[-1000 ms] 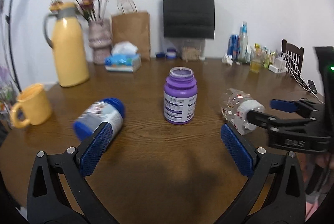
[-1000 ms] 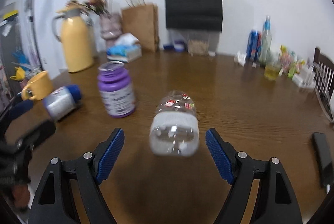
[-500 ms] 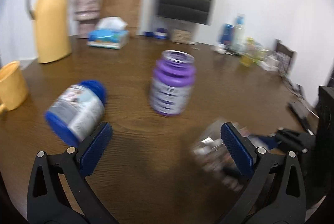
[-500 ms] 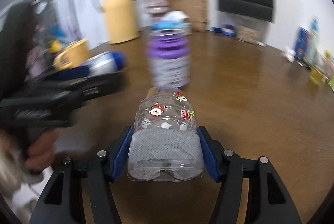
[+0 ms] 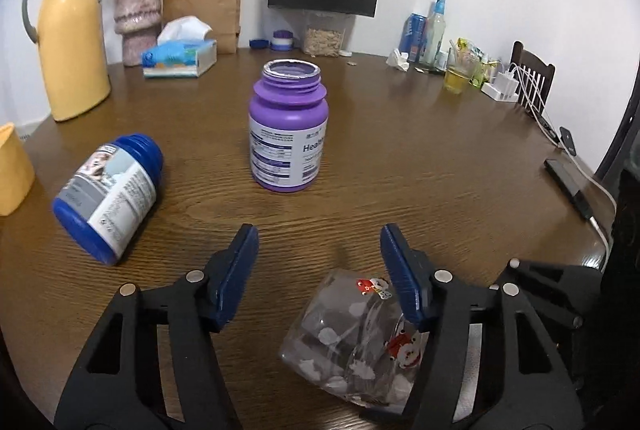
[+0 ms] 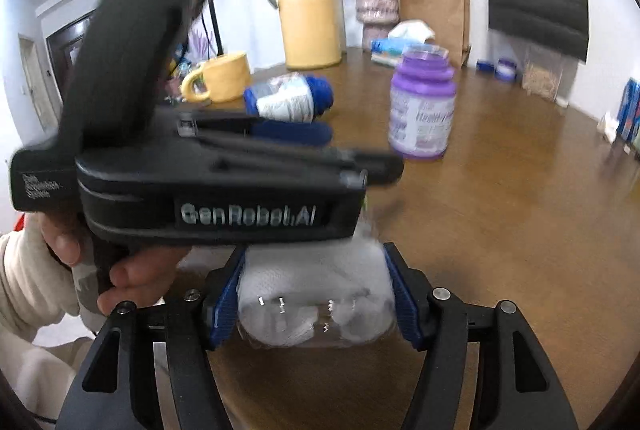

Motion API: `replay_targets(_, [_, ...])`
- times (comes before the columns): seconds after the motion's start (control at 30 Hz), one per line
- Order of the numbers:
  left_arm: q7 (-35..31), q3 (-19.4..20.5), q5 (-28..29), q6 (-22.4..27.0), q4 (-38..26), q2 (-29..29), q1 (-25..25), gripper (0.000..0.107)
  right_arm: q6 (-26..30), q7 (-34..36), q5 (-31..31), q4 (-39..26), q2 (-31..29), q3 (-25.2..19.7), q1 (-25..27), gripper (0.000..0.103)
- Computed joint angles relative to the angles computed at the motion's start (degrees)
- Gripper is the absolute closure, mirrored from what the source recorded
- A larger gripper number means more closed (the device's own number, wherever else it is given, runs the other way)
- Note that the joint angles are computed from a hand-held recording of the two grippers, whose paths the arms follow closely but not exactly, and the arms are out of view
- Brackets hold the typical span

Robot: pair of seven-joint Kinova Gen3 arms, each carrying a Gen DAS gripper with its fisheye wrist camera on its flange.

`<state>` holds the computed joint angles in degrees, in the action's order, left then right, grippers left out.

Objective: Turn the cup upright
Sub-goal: 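Lift the cup with the right gripper while the left gripper grasps its body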

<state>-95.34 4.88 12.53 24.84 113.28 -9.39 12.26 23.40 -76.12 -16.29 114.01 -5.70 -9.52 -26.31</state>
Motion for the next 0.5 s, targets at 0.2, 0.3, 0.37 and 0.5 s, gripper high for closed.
replay_targets(0.2, [4.28, 0.47, -1.78, -2.69, 2.96, -2.52, -1.19, 0.048, -2.0, -13.98, 11.01, 2.02, -1.91, -15.31, 13.4, 0.028])
replay_targets(0.3, [3.69, -1.7, -0.5, -3.34, 4.09, -3.48, -0.79, 0.048, -2.93, -20.97, 15.82, 2.85, -2.54, -22.84, 21.36, 0.026])
replay_targets(0.37, [4.94, -1.39, -1.49, -2.35, 3.78, -3.55, -2.14, 0.048, -3.14, -25.61, 17.9, 3.58, -3.67, -26.63, 26.67, 0.026])
replay_targets(0.5, [4.63, -2.49, -0.88, -1.01, 3.57, -3.52, -2.52, 0.036, -4.29, -28.87, 14.43, 4.61, -4.96, -31.91, 35.53, 0.024])
